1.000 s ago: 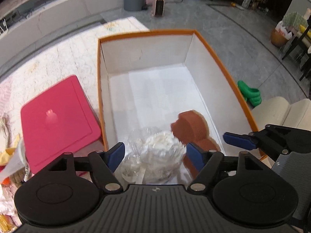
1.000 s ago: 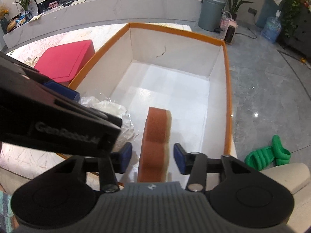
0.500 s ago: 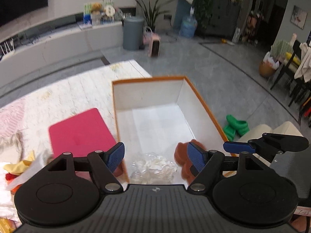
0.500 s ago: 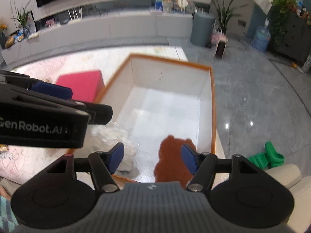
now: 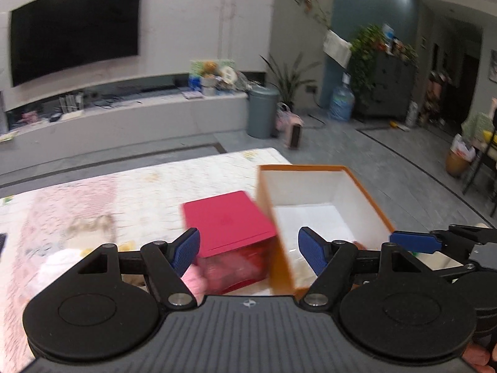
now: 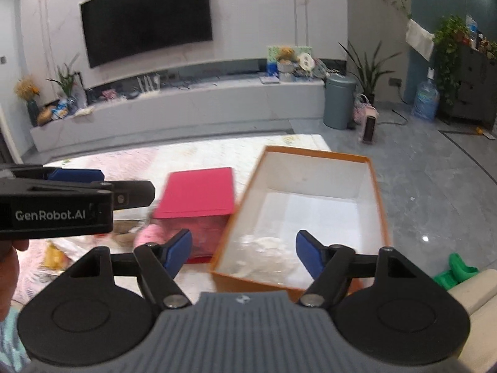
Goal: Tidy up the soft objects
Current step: 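Withdraw both grippers from the shoebox back toward the table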
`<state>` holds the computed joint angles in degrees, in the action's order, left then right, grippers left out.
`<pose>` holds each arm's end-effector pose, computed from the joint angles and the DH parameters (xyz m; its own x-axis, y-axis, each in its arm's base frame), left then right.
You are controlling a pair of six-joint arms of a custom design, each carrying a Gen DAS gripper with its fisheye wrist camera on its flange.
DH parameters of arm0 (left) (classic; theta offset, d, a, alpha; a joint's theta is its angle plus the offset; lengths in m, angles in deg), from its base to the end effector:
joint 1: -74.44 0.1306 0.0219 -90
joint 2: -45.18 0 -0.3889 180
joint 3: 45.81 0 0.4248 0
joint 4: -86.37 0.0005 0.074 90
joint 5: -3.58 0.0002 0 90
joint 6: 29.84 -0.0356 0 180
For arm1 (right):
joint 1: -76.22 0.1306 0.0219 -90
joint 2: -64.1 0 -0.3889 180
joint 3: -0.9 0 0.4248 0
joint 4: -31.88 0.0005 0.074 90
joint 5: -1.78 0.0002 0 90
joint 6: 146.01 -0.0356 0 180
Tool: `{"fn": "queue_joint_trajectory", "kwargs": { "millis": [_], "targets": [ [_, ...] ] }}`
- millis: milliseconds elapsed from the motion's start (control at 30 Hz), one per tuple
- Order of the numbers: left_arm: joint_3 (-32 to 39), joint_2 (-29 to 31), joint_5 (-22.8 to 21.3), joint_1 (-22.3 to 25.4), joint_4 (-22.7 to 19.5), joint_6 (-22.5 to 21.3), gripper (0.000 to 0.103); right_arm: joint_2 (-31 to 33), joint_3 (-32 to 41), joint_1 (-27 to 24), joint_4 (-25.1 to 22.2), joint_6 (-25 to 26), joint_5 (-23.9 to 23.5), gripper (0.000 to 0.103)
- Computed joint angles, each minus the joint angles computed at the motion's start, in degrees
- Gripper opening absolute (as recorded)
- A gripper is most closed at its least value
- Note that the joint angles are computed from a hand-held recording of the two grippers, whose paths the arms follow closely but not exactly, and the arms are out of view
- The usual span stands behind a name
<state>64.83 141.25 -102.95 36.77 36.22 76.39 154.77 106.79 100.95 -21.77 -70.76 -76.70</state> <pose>0.4507 -0.3358 0.5611 -0.5547 0.0898 -0.8272 0.2579 0.9637 -0.0684 0.4769 0.2113 0.5632 -0.6141 -0.0082 -0.7892 -0.1153 0.9902 0.0794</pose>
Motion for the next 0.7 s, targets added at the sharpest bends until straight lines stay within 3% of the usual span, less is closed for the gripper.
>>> {"fn": "queue_joint_trajectory", "kwargs": {
  "millis": [133, 400, 667, 700],
  "targets": [
    [-8.86, -6.37, -3.15, 0.40, 3.64, 0.94, 0.081, -1.56, -3.07, 3.25, 4.00, -1.35, 0.67, 0.076],
    [-21.30, -16.03, -5.02, 2.25, 4.94, 10.17, 0.079, -1.84, -6.80, 8.91, 6.70, -3.92, 1.27, 0.076],
    [-27.72, -20.48, -8.54, 3.83, 4.47, 10.73, 0.078, -0.50, -8.91, 12.17, 10.41, -4.33, 3.99, 0.076],
    [-27.71, -20.27, -8.56, 4.10, 4.20, 10.46, 0.074, -0.07, -8.88, 12.35, 10.59, -4.47, 3.68, 0.076]
  ]
}}
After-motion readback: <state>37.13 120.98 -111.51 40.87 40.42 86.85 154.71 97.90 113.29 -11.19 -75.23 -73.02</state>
